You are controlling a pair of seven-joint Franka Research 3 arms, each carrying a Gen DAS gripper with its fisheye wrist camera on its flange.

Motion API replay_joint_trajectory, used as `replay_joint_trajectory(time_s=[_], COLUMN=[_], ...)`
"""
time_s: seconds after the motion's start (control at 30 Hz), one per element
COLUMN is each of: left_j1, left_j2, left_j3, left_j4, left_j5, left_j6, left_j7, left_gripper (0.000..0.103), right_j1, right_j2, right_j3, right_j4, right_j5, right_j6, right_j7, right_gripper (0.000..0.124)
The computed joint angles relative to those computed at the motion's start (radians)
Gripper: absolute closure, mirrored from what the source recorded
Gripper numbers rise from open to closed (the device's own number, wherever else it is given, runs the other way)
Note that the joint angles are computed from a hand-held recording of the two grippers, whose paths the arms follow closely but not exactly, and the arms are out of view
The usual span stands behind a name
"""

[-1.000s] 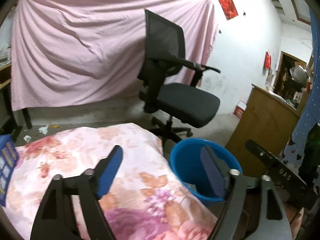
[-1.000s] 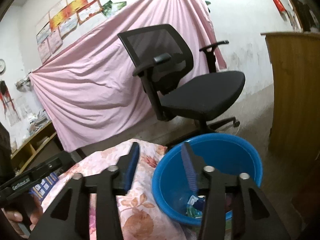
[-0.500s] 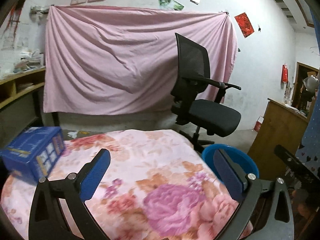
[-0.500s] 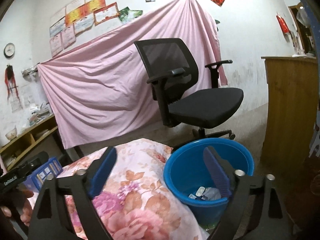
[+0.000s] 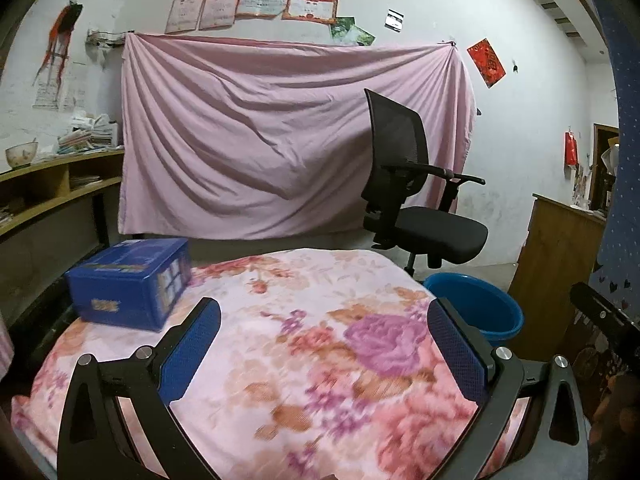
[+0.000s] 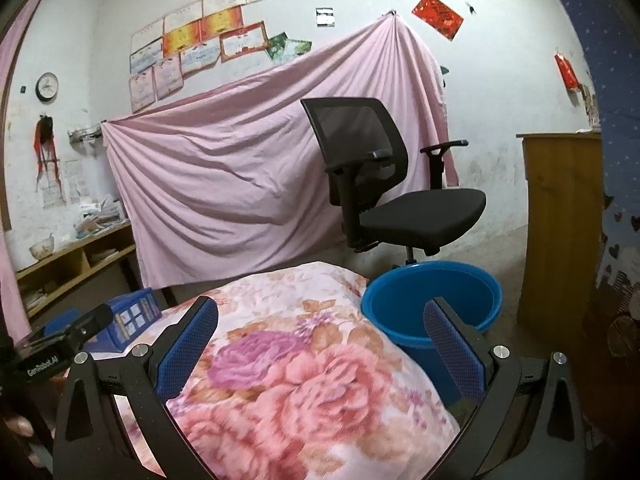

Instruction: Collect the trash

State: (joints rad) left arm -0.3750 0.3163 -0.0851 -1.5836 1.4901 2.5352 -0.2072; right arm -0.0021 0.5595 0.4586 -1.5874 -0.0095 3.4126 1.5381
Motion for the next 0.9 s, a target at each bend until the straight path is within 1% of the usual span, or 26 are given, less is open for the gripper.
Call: replay_joint_trajectory(time_s=[0.07, 0.13, 0.2, 0.23, 0.33, 0.43, 0.57, 0.63, 0.7, 0.77, 0.9], left_j1=[-0.002, 0.003, 0.011, 0.016, 0.025, 0.03, 0.041, 0.042, 0.048, 0.051, 0.054], left_j2=[-0.034, -0.065, -0.095, -0.103, -0.132, -0.155, -0.174, -0.178, -0.181, -0.186, -0.187], left_j3=[0.001, -0.008, -0.022, -0.03, -0.051, -0.07, -0.088, -0.096, -0.1, -0.104, -0.109], left_j4=[-0.051, -0.097, -0.145, -0.159, -0.212, -0.26, -0.303, -0.32, -0.328, -0.337, -0.341], left_j5=[0.027, 0.048, 0.064, 0.066, 0.081, 0.101, 0.13, 0.141, 0.14, 0.145, 0.152], left_j6=[-0.004, -0.014, -0.025, -0.032, -0.061, -0.1, -0.128, -0.15, -0.148, -0.148, -0.155], left_j7=[-0.038, -0.067, -0.09, -0.094, -0.126, -0.158, -0.192, -0.207, -0.22, -0.232, -0.238], left_gripper=[0.002, 0.002, 0.002, 0.002, 0.002, 0.002, 0.002, 0.002, 0.002, 0.002, 0.002], right_j1=[0.02, 0.076, 0.108, 0.143, 0.193, 0.226, 0.283, 0.295, 0.297, 0.313, 0.315], right_j2=[-0.034, -0.065, -0.086, -0.098, -0.12, -0.131, -0.134, -0.133, -0.13, -0.132, -0.132], right_j3=[-0.02, -0.08, -0.113, -0.147, -0.194, -0.221, -0.268, -0.276, -0.276, -0.288, -0.291], right_j4=[-0.054, -0.093, -0.128, -0.145, -0.187, -0.219, -0.249, -0.257, -0.258, -0.265, -0.263], right_j5=[0.011, 0.036, 0.042, 0.058, 0.075, 0.088, 0.127, 0.137, 0.143, 0.165, 0.174], right_j6=[0.031, 0.053, 0.072, 0.078, 0.089, 0.105, 0.146, 0.163, 0.177, 0.19, 0.183], right_j7=[0.005, 0.005, 0.009, 0.003, -0.006, -0.016, -0.048, -0.057, -0.056, -0.062, -0.063], right_gripper=[0.021, 0.021, 0.021, 0.021, 0.021, 0.021, 0.021, 0.021, 0.021, 0.021, 0.021])
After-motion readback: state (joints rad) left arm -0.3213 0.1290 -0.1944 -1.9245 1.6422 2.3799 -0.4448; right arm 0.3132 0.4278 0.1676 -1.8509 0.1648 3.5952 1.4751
